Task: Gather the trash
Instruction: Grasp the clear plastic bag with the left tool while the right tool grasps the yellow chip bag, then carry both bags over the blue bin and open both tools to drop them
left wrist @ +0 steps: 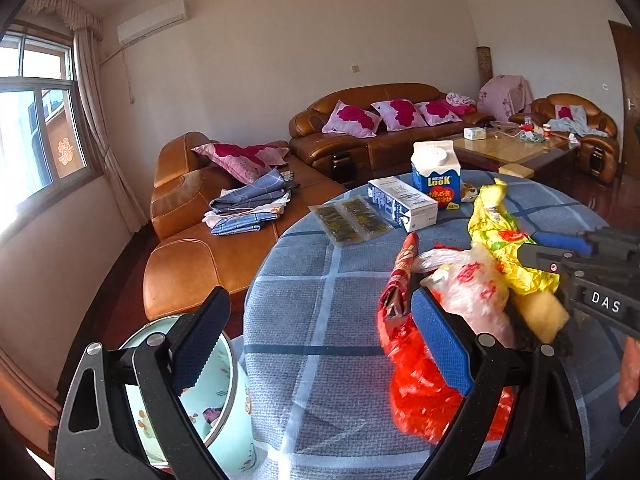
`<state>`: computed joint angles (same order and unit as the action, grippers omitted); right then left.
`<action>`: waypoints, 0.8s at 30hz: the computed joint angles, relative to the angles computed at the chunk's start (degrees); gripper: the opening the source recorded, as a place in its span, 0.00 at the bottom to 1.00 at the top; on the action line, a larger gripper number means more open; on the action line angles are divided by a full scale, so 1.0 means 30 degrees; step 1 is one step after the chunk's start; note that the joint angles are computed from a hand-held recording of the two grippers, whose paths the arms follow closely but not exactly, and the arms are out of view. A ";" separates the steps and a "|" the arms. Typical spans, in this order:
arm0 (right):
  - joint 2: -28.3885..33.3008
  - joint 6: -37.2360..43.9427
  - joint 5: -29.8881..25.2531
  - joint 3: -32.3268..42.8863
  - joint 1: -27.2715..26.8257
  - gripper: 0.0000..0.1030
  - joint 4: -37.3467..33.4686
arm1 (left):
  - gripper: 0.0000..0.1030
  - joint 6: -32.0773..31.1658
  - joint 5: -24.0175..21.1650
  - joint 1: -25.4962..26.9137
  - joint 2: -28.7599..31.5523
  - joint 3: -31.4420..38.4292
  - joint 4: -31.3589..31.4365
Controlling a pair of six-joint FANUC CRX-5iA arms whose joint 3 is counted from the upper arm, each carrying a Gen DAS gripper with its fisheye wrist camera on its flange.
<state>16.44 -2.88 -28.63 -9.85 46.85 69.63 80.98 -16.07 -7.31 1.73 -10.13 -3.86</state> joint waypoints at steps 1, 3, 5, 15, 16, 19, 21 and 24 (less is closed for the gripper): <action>-0.0198 -0.0770 0.0189 -0.0297 -0.0099 0.17 0.0795 | 0.88 -0.0514 0.0101 -0.0005 0.0038 -0.0060 0.0527; -0.0781 -0.3145 -0.0151 -0.1193 -0.0301 0.17 0.3517 | 0.88 -0.2073 0.0518 -0.0128 0.0083 -0.0400 0.2046; -0.1253 -0.4097 -0.0576 -0.1599 -0.0412 0.17 0.4571 | 0.87 -0.3513 0.0991 -0.0441 0.0165 -0.0680 0.3229; -0.2207 -0.6725 -0.1816 -0.3177 -0.0765 0.17 0.6177 | 0.70 -0.7704 0.0181 -0.1868 0.1957 -0.0087 0.6371; -0.2207 -0.6868 -0.1787 -0.3230 -0.0766 0.17 0.6323 | 0.65 -0.7843 -0.0311 -0.1837 0.2175 0.0107 0.6538; -0.2107 -0.6909 -0.1786 -0.3176 -0.0664 0.17 0.6621 | 0.19 -1.0702 -0.1537 -0.1610 0.2554 -0.0126 0.9607; -0.2011 -0.6906 -0.1727 -0.2995 -0.0623 0.17 0.6845 | 0.12 -1.2454 -0.1172 -0.1539 0.2295 -0.0856 1.1663; -0.1958 -0.6952 -0.1618 -0.2739 -0.0616 0.17 0.7287 | 0.11 -1.4422 -0.0391 -0.1433 0.1514 -0.1880 1.4083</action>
<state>10.56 -23.74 -33.48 -18.06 45.00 91.49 37.71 -17.24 -11.61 6.27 -15.77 38.39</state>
